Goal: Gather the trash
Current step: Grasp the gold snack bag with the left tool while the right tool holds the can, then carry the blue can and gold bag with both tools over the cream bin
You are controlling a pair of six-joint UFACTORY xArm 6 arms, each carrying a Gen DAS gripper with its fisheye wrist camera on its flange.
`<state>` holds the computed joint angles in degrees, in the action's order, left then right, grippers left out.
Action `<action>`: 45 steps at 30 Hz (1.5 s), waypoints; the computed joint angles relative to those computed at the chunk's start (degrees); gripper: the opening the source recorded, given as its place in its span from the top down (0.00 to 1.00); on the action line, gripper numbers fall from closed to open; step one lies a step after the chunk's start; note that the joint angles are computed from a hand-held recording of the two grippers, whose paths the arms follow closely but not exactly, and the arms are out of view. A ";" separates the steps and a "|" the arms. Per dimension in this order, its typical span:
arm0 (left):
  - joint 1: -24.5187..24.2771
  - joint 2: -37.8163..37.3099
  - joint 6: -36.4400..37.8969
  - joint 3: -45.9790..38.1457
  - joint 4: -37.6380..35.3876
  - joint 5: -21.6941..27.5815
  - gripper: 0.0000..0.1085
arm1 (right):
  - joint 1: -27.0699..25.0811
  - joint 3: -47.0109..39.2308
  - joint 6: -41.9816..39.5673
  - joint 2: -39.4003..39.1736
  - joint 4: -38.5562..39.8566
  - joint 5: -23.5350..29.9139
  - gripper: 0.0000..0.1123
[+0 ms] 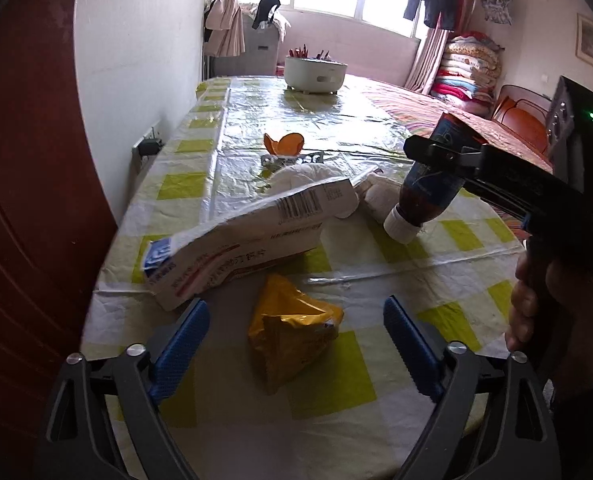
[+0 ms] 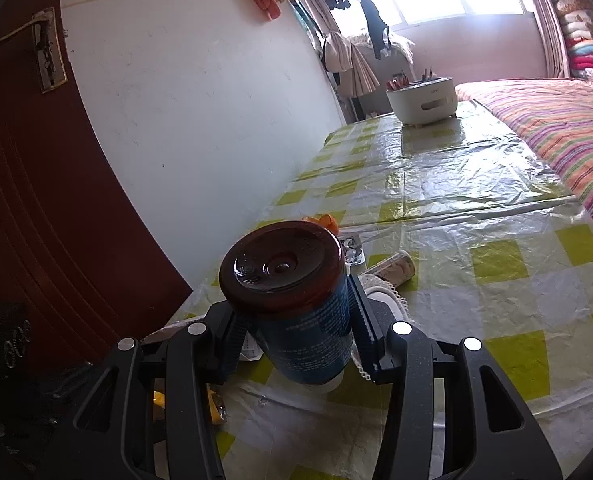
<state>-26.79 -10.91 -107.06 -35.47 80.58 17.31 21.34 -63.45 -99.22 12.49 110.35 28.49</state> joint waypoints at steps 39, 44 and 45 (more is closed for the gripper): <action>-8.09 16.47 10.90 -18.69 -7.27 -1.37 0.63 | -13.08 9.74 -9.50 -10.49 7.26 2.31 0.59; -9.34 19.04 12.77 -21.80 -8.77 -1.80 0.63 | -15.72 10.91 -10.06 -11.37 7.40 2.49 0.59; -9.65 19.65 13.32 -22.54 -9.21 -1.86 0.63 | -16.20 11.07 -10.08 -11.53 7.40 2.43 0.59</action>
